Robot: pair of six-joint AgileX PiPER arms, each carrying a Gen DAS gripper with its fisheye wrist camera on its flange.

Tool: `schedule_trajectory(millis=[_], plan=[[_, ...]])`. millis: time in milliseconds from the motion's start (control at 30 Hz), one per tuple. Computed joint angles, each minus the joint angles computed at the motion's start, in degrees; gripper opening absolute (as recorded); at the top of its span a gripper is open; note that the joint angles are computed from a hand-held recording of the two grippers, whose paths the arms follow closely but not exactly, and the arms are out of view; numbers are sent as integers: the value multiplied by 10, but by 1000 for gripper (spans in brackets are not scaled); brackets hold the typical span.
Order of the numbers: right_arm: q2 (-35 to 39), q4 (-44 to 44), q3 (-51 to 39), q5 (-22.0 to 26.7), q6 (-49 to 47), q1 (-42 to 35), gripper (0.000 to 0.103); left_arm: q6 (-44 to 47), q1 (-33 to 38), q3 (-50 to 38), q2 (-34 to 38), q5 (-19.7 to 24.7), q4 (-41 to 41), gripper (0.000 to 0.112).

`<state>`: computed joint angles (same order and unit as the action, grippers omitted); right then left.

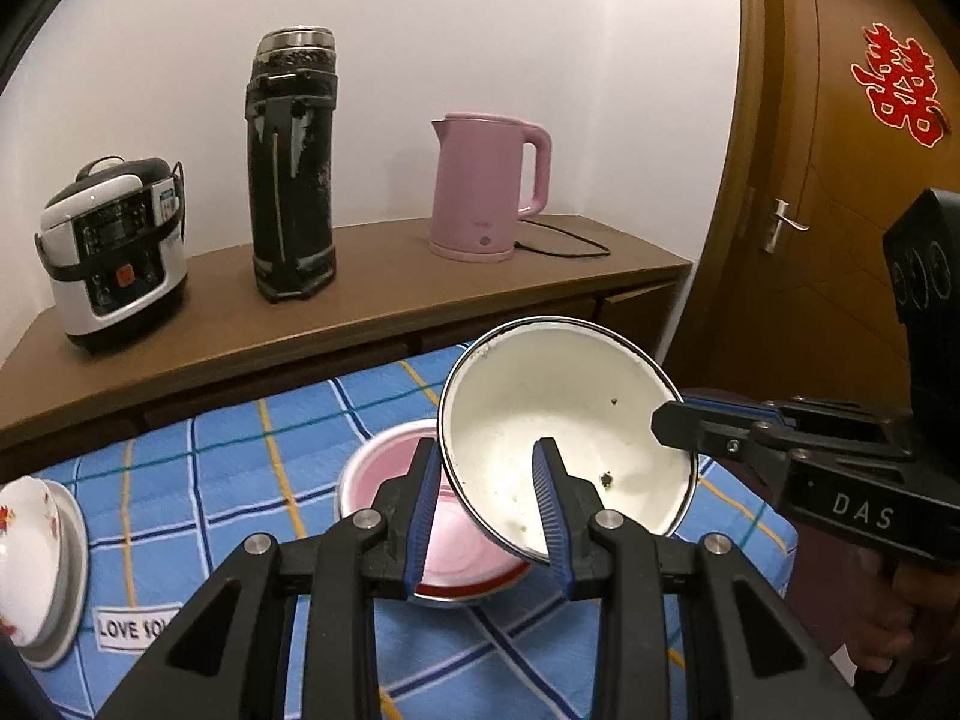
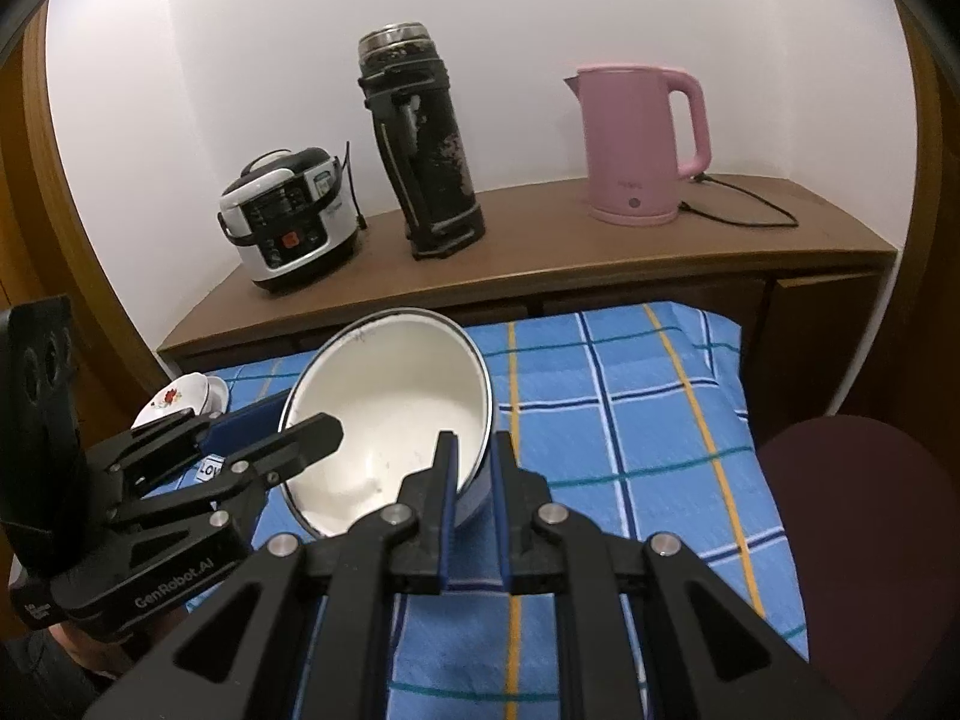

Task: Organize plates and bowls
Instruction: 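Lift the white enamel bowl with both grippers over the pink bowl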

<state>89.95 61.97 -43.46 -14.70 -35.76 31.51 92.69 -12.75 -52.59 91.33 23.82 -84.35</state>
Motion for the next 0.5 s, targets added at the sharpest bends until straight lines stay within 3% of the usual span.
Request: schedule_trajectory(millis=[333,500], plan=[[43,146,-69,38,-153,-5,12,-65,45,-80,69,52,74,34],[59,213,-87,37,-219,-4,12,-42,60,-94,93,76,56,34]])
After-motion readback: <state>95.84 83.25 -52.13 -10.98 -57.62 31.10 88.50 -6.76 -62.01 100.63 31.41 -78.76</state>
